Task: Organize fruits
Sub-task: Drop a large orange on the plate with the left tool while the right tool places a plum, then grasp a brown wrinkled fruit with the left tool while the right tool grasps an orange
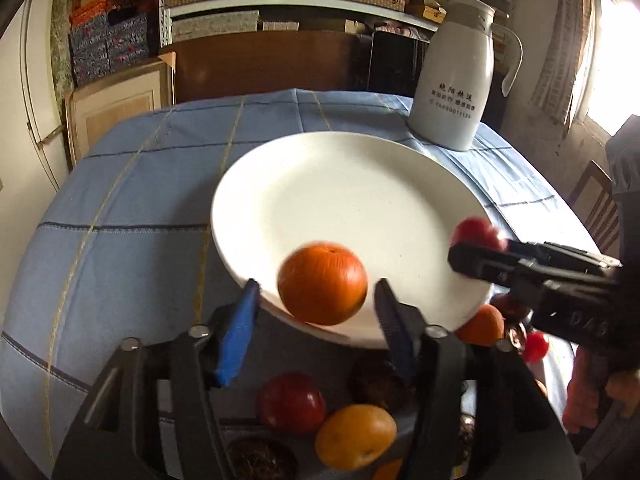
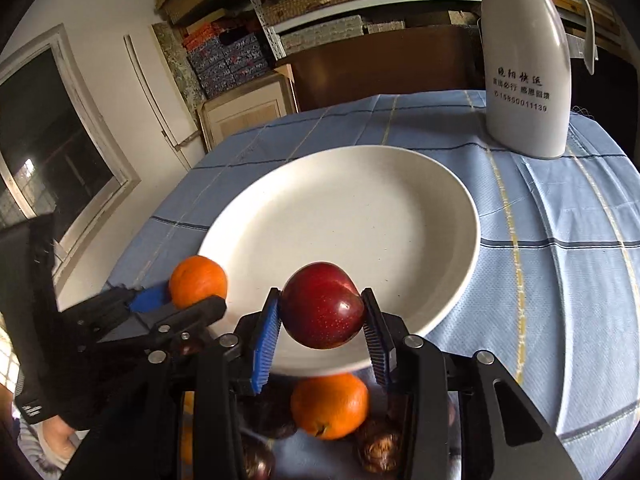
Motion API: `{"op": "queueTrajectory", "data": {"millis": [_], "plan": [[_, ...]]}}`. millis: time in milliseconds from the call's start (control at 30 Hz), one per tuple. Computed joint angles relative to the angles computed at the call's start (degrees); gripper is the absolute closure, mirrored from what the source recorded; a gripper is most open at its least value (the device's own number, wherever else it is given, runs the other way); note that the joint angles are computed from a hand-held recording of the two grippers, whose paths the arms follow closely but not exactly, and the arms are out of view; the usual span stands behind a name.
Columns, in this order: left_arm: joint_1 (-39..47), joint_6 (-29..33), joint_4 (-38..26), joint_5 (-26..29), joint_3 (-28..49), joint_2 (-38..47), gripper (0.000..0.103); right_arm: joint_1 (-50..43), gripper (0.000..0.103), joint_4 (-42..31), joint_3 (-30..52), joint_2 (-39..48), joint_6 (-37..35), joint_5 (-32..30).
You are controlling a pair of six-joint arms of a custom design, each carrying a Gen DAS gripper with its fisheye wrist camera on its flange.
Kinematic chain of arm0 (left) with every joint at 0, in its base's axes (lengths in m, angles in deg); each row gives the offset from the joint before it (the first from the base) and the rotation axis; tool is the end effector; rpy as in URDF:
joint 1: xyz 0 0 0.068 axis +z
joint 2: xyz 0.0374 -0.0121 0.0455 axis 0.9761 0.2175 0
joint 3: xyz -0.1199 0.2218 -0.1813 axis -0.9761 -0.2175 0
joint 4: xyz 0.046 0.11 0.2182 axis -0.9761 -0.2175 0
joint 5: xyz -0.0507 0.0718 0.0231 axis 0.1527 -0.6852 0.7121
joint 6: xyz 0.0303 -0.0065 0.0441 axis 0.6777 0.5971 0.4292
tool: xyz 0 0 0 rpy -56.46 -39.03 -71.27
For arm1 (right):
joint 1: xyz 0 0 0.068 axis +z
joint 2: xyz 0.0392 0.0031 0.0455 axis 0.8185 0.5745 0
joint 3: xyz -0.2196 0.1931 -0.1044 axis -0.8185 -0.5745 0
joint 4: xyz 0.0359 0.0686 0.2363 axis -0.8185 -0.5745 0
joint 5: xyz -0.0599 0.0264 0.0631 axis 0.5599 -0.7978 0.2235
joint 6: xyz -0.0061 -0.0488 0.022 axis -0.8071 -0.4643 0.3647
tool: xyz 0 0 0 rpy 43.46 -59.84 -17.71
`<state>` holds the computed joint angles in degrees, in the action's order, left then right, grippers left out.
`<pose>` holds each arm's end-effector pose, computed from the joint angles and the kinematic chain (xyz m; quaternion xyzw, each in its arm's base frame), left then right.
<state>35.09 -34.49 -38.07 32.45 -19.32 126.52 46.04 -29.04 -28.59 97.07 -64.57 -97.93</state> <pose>0.2246 -0.1883 0.2100 0.0653 0.9208 -0.0648 0.3790 0.2290 -0.0179 0.2171 -0.0952 0.9119 0.1878 0.3524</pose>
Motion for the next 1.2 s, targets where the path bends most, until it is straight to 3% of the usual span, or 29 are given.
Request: {"op": "queueTrajectory", "data": {"millis": [67, 200, 267, 367, 467, 733, 900, 1033, 1200], "plan": [[0.6, -0.1, 1.9, 1.0, -1.0, -0.2, 0.029, -0.7, 0.043, 2.0, -1.3, 0.2, -0.2, -0.2], [1.4, 0.3, 2.8, 0.5, -2.7, -0.4, 0.027, -4.4, 0.042, 1.3, -2.3, -2.8, -1.9, -4.2], [2.0, -0.5, 3.3, -0.1, -4.4, -2.2, 0.027, -6.6, 0.035, 1.4, -2.7, -4.0, -1.9, -5.6], [3.5, -1.9, 4.8, -0.1, -8.6, -6.6, 0.017, -10.6, 0.031, 1.4, -3.1, -4.1, -2.5, -7.8], [4.4, -4.8, 5.2, -1.4, -13.5, -12.2, 0.015, -17.3, 0.029, -0.8, -3.9, -3.8, -4.7, -11.3], [-1.2, -13.3, -0.9, -4.3, -22.0, -23.1, 0.015, -42.1, 0.017, -17.1, -4.3, 0.8, -23.9, -23.8], [-6.9, -15.4, -6.0, -6.8, -20.0, -19.6, 0.012, -48.1, 0.017, -24.8, -4.1, 1.7, -33.0, -26.4], [-4.8, -15.7, -8.0, -4.2, -18.1, -14.4, 0.01, -46.9, 0.017, -24.3, -6.2, -2.2, -34.0, -24.8], [-7.7, -16.1, -11.7, -7.9, -14.7, -9.6, 0.01, -45.4, 0.017, -24.2, -6.5, -2.9, -34.3, -23.6]]}}
